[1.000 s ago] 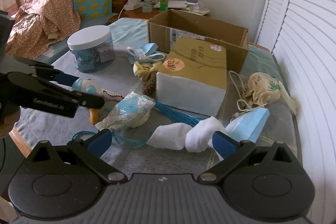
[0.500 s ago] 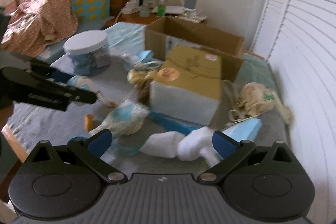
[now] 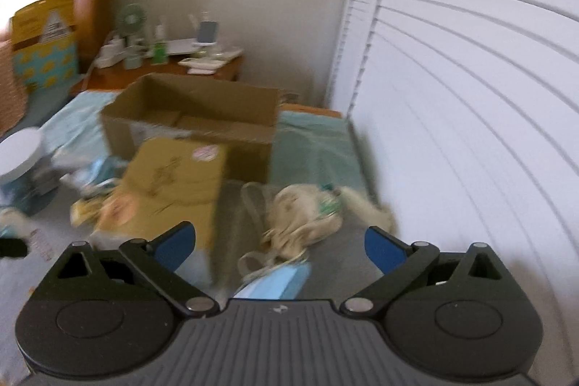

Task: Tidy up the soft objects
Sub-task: 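Grasp the cream drawstring pouch with the right gripper, then lift the cream pouch with the right gripper and drop it into the cardboard box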

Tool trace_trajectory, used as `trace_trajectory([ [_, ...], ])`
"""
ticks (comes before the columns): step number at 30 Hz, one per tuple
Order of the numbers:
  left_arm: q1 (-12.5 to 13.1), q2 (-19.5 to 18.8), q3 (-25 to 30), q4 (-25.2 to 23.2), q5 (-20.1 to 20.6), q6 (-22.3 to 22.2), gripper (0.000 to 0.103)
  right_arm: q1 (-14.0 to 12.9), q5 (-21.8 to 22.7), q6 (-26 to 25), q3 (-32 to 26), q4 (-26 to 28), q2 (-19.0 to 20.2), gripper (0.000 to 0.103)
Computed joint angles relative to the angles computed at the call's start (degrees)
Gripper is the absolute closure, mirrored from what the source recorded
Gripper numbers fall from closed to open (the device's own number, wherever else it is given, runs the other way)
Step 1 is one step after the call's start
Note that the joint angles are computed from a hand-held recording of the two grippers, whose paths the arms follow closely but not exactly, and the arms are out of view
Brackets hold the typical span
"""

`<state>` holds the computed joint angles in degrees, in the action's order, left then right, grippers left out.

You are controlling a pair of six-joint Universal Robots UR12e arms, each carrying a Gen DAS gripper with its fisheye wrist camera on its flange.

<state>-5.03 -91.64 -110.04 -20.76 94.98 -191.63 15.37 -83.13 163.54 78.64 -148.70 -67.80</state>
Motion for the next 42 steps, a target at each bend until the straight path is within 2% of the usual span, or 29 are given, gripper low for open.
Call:
trace_trajectory([
  [3, 0.35, -0.27, 0.39, -0.21, -0.67, 0.34, 0.052, 0.09, -1.75, 1.29, -2.84, 2.02, 2.10, 0.008],
  [7, 0.82, -0.70, 0.98, -0.69, -1.29, 0.53, 0.052, 0.06, -1.81, 2.28, -5.82, 5.77, 4.28, 0.014],
  [10, 1.07, -0.90, 1.22, -0.79, -1.77, 0.56, 0.052, 0.18, -1.92, 3.06, -7.73, 8.75, 5.73, 0.014],
  [15, 1.29, -1.17, 1.52, -1.22, -1.97, 0.89, 0.052, 0.62, -3.70, 3.60, -9.38, 10.73, 7.27, 0.016],
  [19, 1.40, -1.31, 1.68, -1.62, -2.01, 0.81, 0.052, 0.67, -4.06, 4.09, -10.43, 12.16, 8.03, 0.027],
  [20, 1.39, -1.33, 1.72, -1.74, -1.98, 0.76, 0.052, 0.70, -4.21, 3.99, -10.60, 12.56, 8.10, 0.033],
  [23, 1.40, -1.31, 1.84, -2.10, -2.25, 0.94, 0.052, 0.84, -4.56, 3.27, -10.49, 12.52, 7.95, 0.034],
  [34, 1.05, -0.26, 2.13, -3.66, -1.55, 4.24, 0.052, 0.38, -3.65, 2.08, -9.77, 11.42, 5.85, 0.036],
  [42, 0.39, 0.77, 1.63, -2.52, -1.51, 6.29, 0.052, -0.01, -2.51, 1.99, -10.53, 12.01, 4.22, 0.036],
])
